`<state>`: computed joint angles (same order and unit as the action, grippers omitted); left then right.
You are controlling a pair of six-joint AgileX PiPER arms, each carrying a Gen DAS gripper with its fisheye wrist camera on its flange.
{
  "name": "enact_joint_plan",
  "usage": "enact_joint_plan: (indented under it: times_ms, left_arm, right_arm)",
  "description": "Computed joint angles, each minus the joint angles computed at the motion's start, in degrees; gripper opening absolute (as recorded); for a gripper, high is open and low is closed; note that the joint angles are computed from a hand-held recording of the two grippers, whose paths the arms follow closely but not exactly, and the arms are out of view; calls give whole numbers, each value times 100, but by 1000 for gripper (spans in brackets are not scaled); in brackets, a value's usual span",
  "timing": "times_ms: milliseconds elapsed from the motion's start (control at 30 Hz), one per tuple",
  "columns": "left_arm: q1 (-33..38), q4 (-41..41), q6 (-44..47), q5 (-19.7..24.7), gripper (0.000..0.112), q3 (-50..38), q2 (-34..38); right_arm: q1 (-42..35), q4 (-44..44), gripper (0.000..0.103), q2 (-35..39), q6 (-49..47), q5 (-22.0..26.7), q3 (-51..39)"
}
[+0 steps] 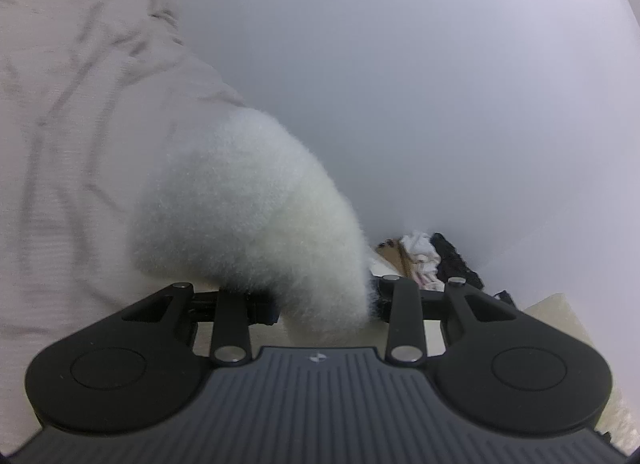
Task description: Fold large clothes
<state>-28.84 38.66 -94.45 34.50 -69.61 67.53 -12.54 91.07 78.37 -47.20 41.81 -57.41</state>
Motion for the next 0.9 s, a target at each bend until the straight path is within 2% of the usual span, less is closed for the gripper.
enact_joint_plan:
  times_ms: [100, 200, 300, 400, 467, 667, 733, 800, 900]
  left_arm:
    - [212, -825, 863, -58, 39, -1062, 842]
    - [401, -1560, 1589, -98, 39, -2161, 1753]
    - [510, -2253, 2283, 64, 39, -3392, 2713]
    - [615, -2884, 3181, 210, 39, -4558, 3630]
    - [647, -3184, 3430, 230, 39, -5219, 4188]
    - [546, -3462, 3988, 1287, 39, -8190, 6186]
    - [539, -3518, 4149, 1172, 39, -8333, 6473]
    - [607, -3717, 4191, 744, 39, -7695, 6384]
    - [657, -3883, 4263, 478, 39, -7246, 6469]
  right_arm:
    - [-404, -253, 38, 541, 482, 366, -848]
    - [-604, -589, 38, 983, 795, 459, -1658]
    - [-798, -849, 38, 1542, 1120, 571, -2521]
    - [-926, -1044, 38, 1964, 1218, 551, -3121]
    - [-1053, -872, 38, 2231, 1009, 595, -3341]
    - [-1269, -680, 38, 3042, 699, 669, -3839]
    - [-1286, -476, 38, 3219, 457, 547, -3778]
    - [-1304, -285, 38, 3356, 178, 526, -3612]
    - [-1322, -181, 38, 3532, -283, 581, -3345]
